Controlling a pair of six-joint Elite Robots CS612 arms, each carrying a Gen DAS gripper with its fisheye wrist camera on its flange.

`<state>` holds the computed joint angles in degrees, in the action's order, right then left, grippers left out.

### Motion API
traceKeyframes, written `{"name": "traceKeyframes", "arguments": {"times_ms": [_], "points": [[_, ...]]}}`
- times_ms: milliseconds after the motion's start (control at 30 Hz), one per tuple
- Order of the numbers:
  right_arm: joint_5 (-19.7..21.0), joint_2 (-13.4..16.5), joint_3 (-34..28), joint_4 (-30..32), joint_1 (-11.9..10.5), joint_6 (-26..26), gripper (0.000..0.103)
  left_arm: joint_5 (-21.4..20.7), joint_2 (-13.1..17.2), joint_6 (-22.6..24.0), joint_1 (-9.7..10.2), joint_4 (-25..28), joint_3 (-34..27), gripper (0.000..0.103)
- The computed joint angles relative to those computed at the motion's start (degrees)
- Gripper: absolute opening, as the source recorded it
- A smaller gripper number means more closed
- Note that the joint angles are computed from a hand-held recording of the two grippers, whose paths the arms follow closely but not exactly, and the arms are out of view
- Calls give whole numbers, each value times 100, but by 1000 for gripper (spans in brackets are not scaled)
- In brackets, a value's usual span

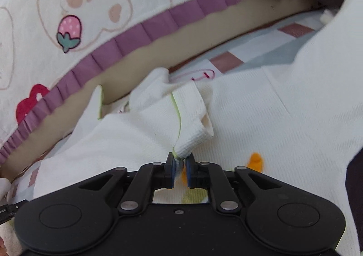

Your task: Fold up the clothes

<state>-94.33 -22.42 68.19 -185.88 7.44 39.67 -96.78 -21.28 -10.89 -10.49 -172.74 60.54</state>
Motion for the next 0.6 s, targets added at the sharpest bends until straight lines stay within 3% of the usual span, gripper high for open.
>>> {"name": "traceKeyframes", "arguments": {"times_ms": [100, 167, 200, 233, 267, 300, 333, 367, 400, 433, 467, 533, 600], "points": [[120, 39, 45, -124, -29, 239, 16, 249, 1, 153, -70, 300, -27, 55], [272, 74, 76, -282, -66, 478, 18, 501, 3, 133, -99, 392, -23, 65], [382, 102, 86, -413, -91, 618, 23, 552, 4, 65, -98, 391, -5, 65], [503, 140, 83, -571, -118, 797, 37, 501, 12, 62, -85, 378, 2, 62], [597, 181, 65, -718, -140, 1013, 50, 509, 17, 181, -88, 257, 43, 45], [686, 224, 43, -865, -161, 1231, 53, 524, 22, 390, -99, 158, 65, 21], [769, 269, 19, -1014, -182, 1452, 55, 435, 32, 525, -92, 109, 51, 5], [767, 293, -6, -1091, -184, 1570, 55, 458, 25, 551, -95, 75, 54, 5], [676, 294, -26, -1086, -166, 1568, 51, 550, 11, 549, -107, 39, 70, 5], [596, 290, -39, -1115, -147, 1479, 23, 528, 3, 405, -86, 22, 76, 5], [625, 267, -27, -1148, -140, 1280, 9, 454, -3, 196, -49, 13, 76, 5], [797, 154, 83, -1068, -139, 993, 9, 307, -13, -224, 24, -8, 71, 5], [621, 5, 213, -720, -82, 694, 9, 232, 12, -413, 50, 129, 23, 5]]}}
